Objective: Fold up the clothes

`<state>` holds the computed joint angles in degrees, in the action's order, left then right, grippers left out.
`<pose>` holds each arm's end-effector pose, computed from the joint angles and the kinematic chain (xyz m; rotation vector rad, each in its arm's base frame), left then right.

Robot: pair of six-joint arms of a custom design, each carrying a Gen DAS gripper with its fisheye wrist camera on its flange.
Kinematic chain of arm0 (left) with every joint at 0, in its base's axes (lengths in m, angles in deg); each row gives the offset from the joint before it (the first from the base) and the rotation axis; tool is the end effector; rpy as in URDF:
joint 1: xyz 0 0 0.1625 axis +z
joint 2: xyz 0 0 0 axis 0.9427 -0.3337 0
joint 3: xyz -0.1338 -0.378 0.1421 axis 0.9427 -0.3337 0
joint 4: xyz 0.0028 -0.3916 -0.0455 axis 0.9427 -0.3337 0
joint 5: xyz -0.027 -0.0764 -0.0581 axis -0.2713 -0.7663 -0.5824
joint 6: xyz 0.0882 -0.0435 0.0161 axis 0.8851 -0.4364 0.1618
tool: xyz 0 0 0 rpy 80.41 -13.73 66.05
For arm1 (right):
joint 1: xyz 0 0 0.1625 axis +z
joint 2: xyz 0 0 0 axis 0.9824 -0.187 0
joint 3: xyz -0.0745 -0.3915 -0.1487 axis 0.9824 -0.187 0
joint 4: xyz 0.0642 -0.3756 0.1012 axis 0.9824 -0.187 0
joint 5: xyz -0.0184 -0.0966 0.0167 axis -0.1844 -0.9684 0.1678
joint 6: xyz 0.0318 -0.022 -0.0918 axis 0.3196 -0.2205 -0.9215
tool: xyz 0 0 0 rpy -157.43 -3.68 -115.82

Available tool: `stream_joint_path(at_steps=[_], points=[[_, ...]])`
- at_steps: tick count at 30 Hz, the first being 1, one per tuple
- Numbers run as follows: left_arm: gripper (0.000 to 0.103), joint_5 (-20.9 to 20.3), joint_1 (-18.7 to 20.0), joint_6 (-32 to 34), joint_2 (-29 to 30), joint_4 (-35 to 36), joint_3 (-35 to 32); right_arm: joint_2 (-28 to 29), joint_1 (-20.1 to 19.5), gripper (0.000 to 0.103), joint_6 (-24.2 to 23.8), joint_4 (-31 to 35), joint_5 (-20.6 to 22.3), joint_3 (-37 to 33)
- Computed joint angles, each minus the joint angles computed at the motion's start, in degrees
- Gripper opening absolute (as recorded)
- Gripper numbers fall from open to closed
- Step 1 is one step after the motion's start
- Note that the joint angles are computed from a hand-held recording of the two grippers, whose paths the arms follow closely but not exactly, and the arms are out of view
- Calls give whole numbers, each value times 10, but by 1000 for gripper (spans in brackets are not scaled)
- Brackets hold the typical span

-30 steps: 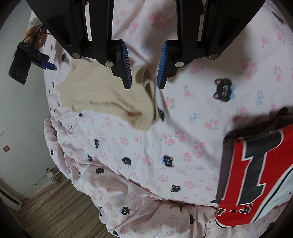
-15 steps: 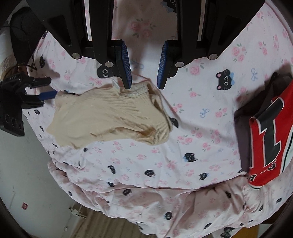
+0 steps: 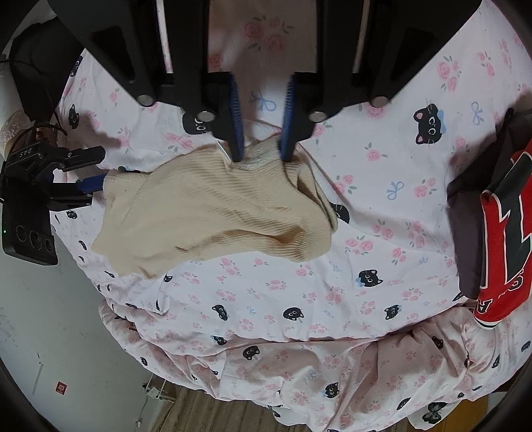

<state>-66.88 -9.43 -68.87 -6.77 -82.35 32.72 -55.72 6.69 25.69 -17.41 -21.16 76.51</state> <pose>-0.2279 -0.8052 0.1075 0.4755 2.5329 -0.6634 0.0734 -0.8344 0.2878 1.1583 -2.8585 0.1477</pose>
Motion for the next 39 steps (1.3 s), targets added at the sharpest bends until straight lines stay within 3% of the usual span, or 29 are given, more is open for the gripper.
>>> stream_joint_path(at_steps=[2,5,7,9,17,28,35,39], points=[[5,-4,1,3,1,1,-2,3,-1,43,3,3,6,-5],[3,0,0,5,4,-2,-5,6,-2,36,8,2,13,-8],[3,0,1,0,5,-2,-8,10,-2,14,12,7,13,-16],[2,-1,2,-7,5,-2,-9,13,-3,5,19,7,13,-22],[2,9,4,-26,-6,-26,2,14,-6,4,13,39,33,-45],[2,36,3,-43,-23,-34,23,20,-1,4,-16,112,2,-70],[3,61,6,-64,-8,26,-6,35,-3,5,-3,125,-27,-81],[5,81,8,-110,0,80,-29,50,-7,12,13,159,-19,-115]])
